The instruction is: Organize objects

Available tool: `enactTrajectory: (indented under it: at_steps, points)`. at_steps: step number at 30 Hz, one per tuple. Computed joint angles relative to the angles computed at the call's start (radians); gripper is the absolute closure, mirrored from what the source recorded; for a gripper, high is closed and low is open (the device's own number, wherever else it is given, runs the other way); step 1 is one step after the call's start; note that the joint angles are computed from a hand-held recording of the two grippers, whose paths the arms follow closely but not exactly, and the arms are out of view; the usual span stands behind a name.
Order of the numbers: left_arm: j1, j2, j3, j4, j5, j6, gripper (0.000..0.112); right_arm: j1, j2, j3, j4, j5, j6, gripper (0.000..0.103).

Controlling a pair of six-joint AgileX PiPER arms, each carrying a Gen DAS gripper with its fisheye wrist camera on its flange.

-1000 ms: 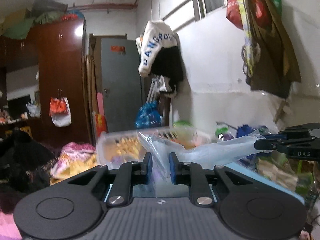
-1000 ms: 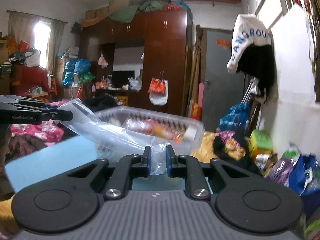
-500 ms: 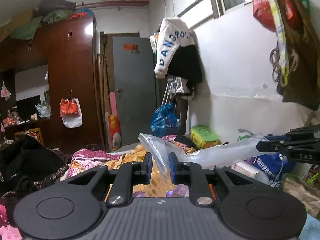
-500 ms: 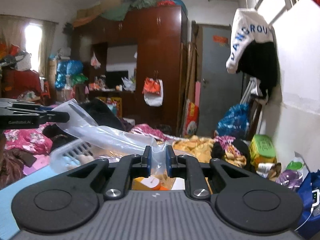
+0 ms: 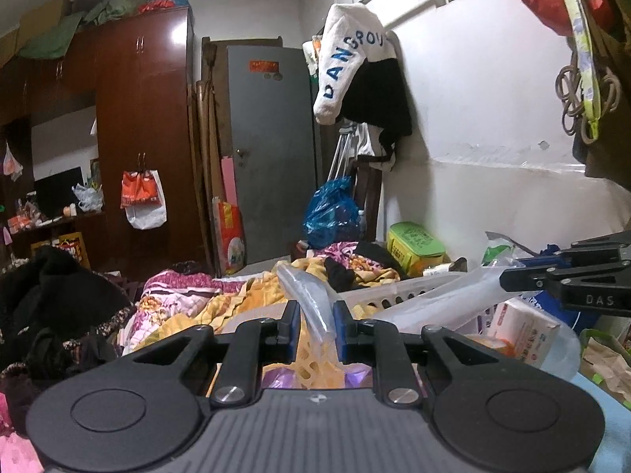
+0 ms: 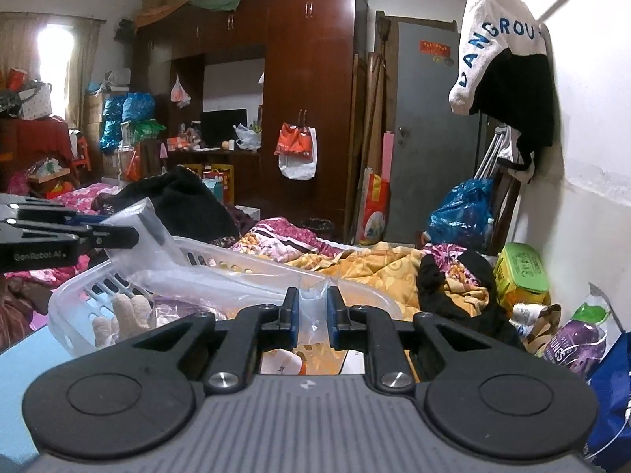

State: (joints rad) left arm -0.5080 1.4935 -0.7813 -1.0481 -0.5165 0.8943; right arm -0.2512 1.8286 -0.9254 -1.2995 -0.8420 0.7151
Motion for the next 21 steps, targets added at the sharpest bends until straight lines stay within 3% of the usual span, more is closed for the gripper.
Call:
enactTrajectory:
  at_steps: [3,4,6,7,8,9,10,11,14,17,19,21]
  points:
    - [0.014,0.011,0.004,0.021,0.009,-0.023,0.085,0.007,0.004,-0.006,0.006,0.022,-0.014,0.085]
    - [0.013,0.014,0.009,0.028,-0.001,-0.03,0.084,0.008,0.007,-0.008,0.014,0.026,-0.014,0.079]
    - [0.005,0.022,0.006,-0.009,-0.021,0.001,0.064,0.006,0.01,-0.013,0.02,0.035,-0.007,0.071]
    - [0.002,0.024,0.005,-0.025,-0.029,0.019,0.056,0.002,0.008,-0.008,0.031,0.024,-0.018,0.06]
    - [-0.003,0.023,0.007,-0.036,-0.037,0.036,0.039,-0.004,0.004,0.001,0.043,0.013,-0.031,0.05]
    - [-0.01,0.022,0.01,-0.043,-0.052,0.046,0.031,-0.014,-0.001,0.012,0.058,-0.004,-0.039,0.029]
    - [-0.021,0.017,0.017,-0.047,-0.075,0.055,0.031,-0.023,-0.007,0.023,0.075,-0.022,-0.049,0.01]
    - [-0.031,0.011,0.019,-0.066,-0.091,0.074,0.031,-0.033,-0.018,0.04,0.095,-0.041,-0.062,0.004]
    - [-0.069,-0.041,0.037,-0.119,-0.119,0.126,0.029,-0.07,-0.061,0.081,0.098,-0.1,-0.074,0.0]
    - [-0.119,-0.115,0.09,-0.085,-0.156,0.069,0.018,-0.106,-0.101,0.093,0.038,-0.121,-0.003,0.0]
    - [-0.13,-0.166,0.118,-0.07,-0.118,0.04,0.009,-0.115,-0.115,0.074,-0.037,-0.109,0.083,0.0]
    - [-0.113,-0.182,0.098,-0.14,-0.041,0.113,0.009,-0.102,-0.134,0.073,-0.062,-0.056,0.125,0.0]
